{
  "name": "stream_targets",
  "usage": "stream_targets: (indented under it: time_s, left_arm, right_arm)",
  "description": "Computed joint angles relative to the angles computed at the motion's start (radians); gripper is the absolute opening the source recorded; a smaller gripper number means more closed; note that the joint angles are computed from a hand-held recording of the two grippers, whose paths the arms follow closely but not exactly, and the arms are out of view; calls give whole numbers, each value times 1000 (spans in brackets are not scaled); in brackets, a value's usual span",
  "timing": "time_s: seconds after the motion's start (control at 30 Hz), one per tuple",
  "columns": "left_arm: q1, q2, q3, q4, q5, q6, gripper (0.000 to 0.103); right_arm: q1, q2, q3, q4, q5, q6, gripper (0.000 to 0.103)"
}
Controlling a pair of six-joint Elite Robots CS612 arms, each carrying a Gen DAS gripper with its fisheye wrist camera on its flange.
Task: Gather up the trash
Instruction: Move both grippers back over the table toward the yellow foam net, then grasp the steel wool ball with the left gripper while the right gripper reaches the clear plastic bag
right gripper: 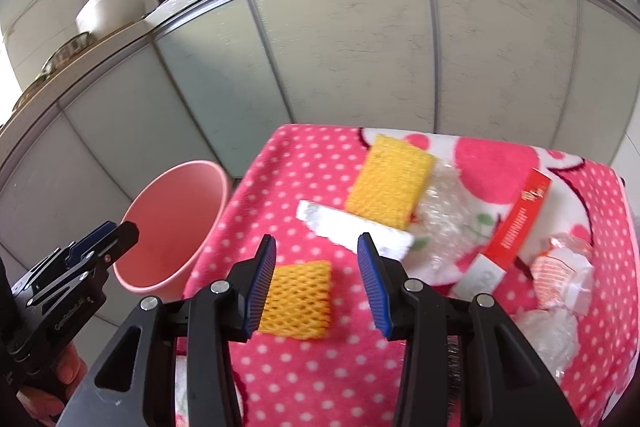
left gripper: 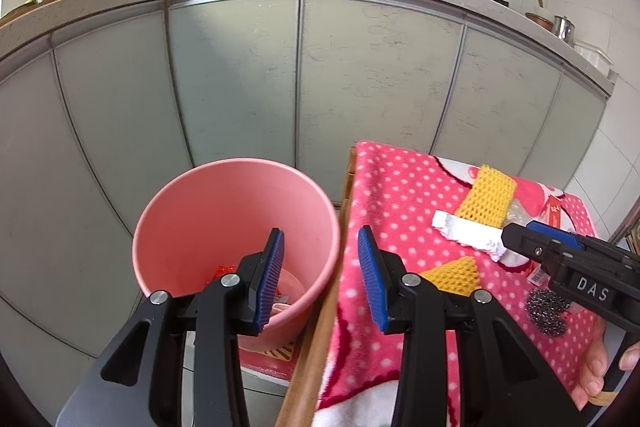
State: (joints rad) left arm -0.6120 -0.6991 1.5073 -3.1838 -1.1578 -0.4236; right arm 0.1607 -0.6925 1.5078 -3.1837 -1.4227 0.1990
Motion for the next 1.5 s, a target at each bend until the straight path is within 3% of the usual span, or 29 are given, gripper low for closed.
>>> stream_targets:
  time_s: [1.27, 1.5]
  left_arm:
    - [-58, 33, -72, 45, -49, 123, 39]
    - [-57, 41, -84, 62, -61, 124, 39]
  right_arm:
    - [-76, -46, 132, -120, -63, 126, 42]
    - [-86, -59, 163, -161, -117, 124, 43]
